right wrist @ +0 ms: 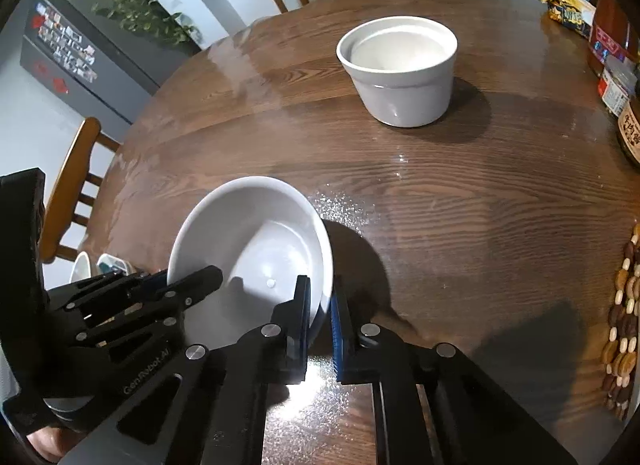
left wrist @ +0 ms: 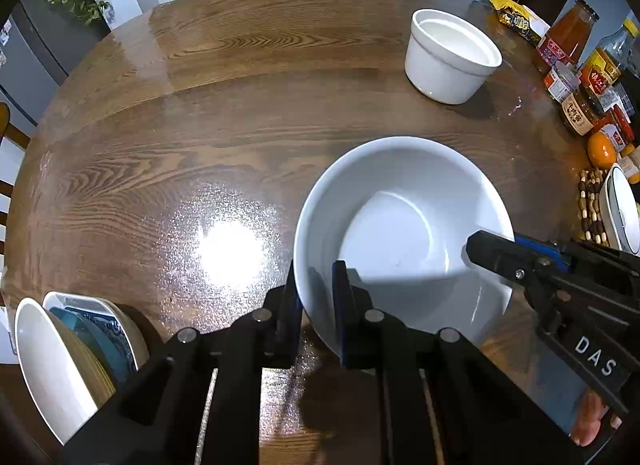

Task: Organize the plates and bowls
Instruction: 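Carry the smaller white bowl with the left tool and lower it into the large bowl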

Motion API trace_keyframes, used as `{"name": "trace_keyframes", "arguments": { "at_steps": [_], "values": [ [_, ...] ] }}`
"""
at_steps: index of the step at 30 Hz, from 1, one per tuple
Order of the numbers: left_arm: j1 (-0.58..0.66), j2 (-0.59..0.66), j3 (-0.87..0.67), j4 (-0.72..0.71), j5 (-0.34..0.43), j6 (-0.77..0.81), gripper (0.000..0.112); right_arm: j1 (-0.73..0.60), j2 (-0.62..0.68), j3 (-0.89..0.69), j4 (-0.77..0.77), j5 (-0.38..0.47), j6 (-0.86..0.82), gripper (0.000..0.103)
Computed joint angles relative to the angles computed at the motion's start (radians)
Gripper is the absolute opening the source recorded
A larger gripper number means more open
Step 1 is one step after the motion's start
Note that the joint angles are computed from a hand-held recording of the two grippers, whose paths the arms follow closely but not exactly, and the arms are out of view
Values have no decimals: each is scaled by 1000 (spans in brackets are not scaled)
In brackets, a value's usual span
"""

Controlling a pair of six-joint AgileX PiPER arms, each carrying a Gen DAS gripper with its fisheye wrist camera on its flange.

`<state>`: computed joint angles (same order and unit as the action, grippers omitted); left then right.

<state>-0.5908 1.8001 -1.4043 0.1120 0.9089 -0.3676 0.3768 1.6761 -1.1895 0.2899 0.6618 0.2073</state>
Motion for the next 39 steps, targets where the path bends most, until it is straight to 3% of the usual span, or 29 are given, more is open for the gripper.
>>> {"name": "trace_keyframes", "arguments": {
  "at_steps": [16,39],
  "values": [
    [-46,-112,45,69,-11,-53,11,83,-135,70,-155,-37,197,10],
    [-100,-308,184,162,-52,-106,12,268,-282,122,-451,-26,567,10]
  ]
}}
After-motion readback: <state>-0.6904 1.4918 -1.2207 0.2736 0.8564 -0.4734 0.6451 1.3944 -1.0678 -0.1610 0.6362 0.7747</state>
